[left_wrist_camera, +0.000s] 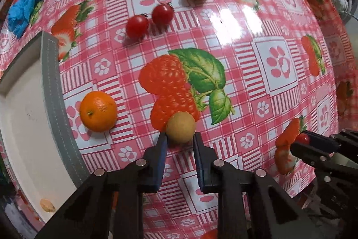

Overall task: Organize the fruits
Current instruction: 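Lower the left tool around the kiwi and close it while the right tool holds the tomato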

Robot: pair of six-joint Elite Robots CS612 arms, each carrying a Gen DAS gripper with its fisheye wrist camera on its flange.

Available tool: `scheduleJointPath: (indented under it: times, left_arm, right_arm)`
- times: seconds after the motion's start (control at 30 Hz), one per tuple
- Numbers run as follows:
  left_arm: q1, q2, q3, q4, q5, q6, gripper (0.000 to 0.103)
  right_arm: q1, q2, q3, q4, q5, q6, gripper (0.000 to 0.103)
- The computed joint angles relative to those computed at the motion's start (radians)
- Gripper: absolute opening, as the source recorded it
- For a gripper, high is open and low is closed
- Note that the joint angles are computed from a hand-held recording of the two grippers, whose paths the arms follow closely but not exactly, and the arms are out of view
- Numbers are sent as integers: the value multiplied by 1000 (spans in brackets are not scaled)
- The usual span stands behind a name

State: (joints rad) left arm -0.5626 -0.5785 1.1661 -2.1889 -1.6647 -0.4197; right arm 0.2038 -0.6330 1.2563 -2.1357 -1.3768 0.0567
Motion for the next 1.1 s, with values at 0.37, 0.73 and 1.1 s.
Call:
scheduleJointPath:
  times: [0.37, 0.73, 1.1]
  left_arm:
    - [11, -71, 105, -100, -30, -24, 25]
    - [1, -65, 85, -128, 45, -29, 77]
    - [-6, -1, 2, -23, 44, -36, 50]
  right_arm:
    - [7, 1, -6, -4, -3, 11, 22]
    - [1, -13, 15, -12, -5, 16, 22]
    - [-13, -24, 35, -12, -13, 12, 22]
